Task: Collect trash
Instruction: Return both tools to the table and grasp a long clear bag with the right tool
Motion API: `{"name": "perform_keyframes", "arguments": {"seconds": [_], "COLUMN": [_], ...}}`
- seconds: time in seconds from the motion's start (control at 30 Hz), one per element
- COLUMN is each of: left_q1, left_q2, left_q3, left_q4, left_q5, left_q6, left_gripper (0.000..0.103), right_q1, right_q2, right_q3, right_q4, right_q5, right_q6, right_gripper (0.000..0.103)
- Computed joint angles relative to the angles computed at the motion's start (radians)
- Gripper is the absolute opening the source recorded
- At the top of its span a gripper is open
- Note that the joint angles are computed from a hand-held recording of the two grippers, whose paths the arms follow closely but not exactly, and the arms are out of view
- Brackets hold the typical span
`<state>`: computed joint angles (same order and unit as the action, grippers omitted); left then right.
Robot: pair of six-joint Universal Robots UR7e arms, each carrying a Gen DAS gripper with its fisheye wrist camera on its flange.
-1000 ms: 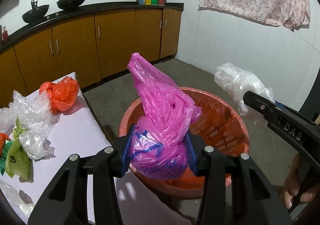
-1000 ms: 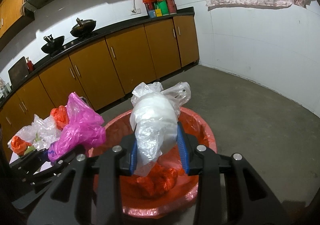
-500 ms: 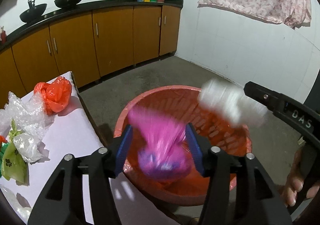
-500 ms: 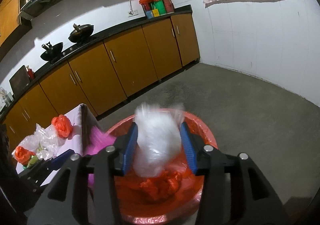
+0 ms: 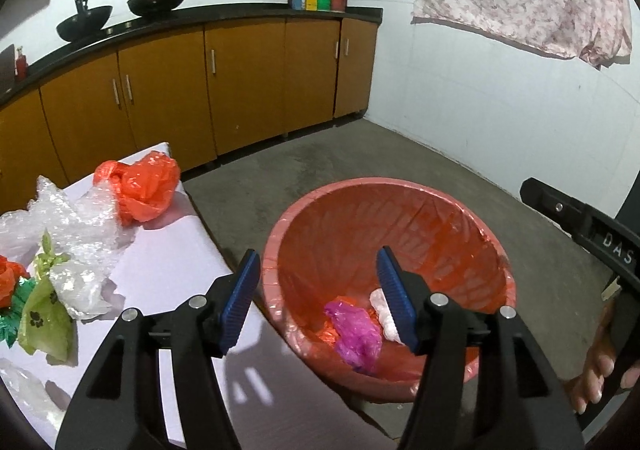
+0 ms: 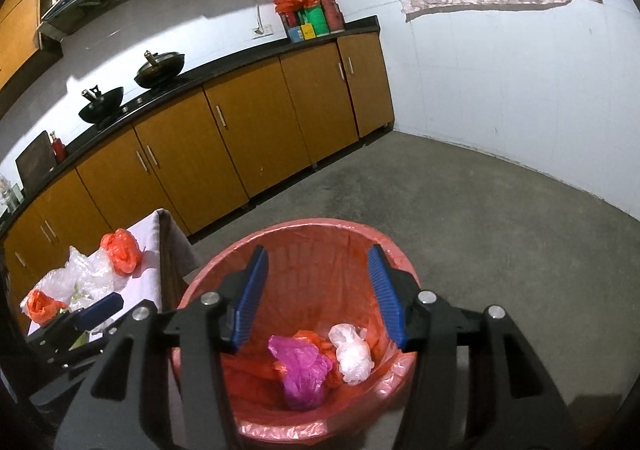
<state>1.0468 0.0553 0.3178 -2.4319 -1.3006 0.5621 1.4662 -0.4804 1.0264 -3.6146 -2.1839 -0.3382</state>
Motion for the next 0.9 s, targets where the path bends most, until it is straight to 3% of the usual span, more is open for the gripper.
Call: {"name": "perform_keyframes", "arguments": {"seconds": [0.3, 0.53, 0.7, 0.9], "left_q1": [0.019, 0.054, 0.089, 0.144], "left_q2": [-0.121, -0.22, -0.287, -0.304], "left_q3": [0.192, 0.314, 0.393, 0.346], "left_q4": [-0.144, -0.277, -0.434, -0.496], "left_q5": [0.01, 0.057, 0.158, 0.316], "left_q6": [-0.011, -0.038, -0.003, -0.012], "left_gripper": [0.061, 0.065, 0.067, 0.068], "right_q1": [0.021, 0.046, 0.075, 0.112], "right_q2": [0.004, 0.031, 0.089, 0.175], "right_q3": [0.01, -0.004, -0.059, -0.158], "right_q4": [-0.008, 0.068, 0.189, 0.357], "right_q5": [0.021, 0.064, 0.123, 0.213], "right_q6": [-0.025, -0.035, -0.075, -0.107], "right_gripper": [0.052, 0.052, 0.052, 0.055]}}
